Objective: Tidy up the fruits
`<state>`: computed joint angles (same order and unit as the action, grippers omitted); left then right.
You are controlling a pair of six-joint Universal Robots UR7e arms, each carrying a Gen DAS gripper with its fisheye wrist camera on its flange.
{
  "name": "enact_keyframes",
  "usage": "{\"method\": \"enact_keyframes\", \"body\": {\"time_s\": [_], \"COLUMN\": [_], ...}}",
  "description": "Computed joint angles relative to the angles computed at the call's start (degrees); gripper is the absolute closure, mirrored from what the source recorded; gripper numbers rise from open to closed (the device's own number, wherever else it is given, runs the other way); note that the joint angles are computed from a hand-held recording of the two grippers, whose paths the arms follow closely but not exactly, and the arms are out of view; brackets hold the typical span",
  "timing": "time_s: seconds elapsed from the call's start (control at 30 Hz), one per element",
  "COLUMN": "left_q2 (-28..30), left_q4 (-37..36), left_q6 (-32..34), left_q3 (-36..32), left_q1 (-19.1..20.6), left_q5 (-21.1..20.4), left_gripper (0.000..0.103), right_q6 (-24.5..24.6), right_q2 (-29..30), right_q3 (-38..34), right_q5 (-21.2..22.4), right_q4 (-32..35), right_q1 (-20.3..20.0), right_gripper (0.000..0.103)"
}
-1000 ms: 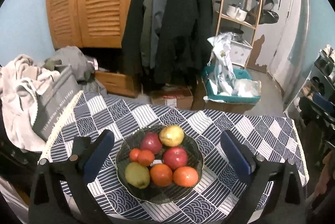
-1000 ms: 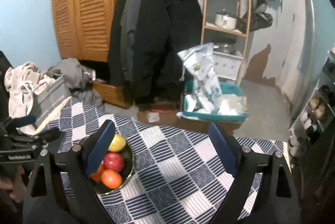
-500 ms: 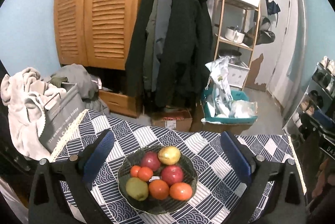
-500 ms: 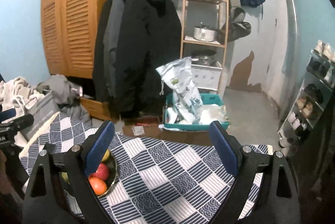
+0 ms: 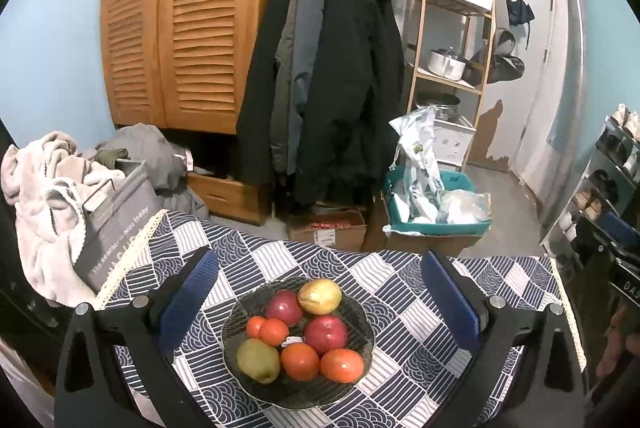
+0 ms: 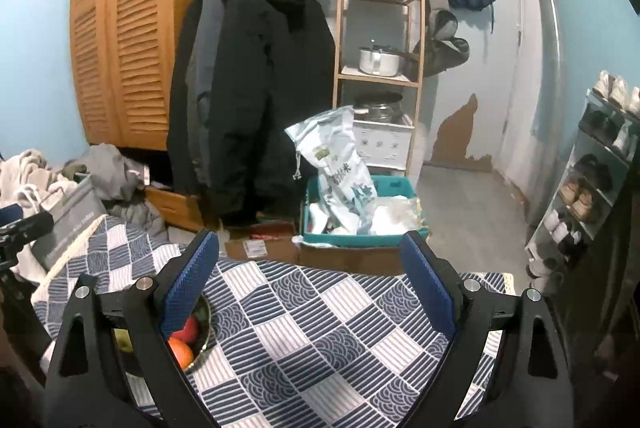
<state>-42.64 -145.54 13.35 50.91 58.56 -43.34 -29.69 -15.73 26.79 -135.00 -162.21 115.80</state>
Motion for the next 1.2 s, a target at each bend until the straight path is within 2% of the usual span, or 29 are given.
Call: {"method": "enact_keyframes", "body": {"time_s": [0.97, 1.2], "left_q2": [0.13, 0.16], "left_q4": [-0.25, -0.19], "left_q6": [0.52, 0.44], "left_q3": [0.32, 0.29], "left_q1": [-0.30, -0.34], "left_q5": [1.28, 1.30], "left_gripper": [0.001, 0.001], "right_q6": [-0.41, -0.43], "right_q2": [0.41, -0.49], "right_q3": [-0.55, 1.35], "right_q5": [-0.32, -0.23], "right_q4": [0.61, -0.44], "right_q1": [0.05, -0.14], "right_gripper": [0.012, 0.012]}}
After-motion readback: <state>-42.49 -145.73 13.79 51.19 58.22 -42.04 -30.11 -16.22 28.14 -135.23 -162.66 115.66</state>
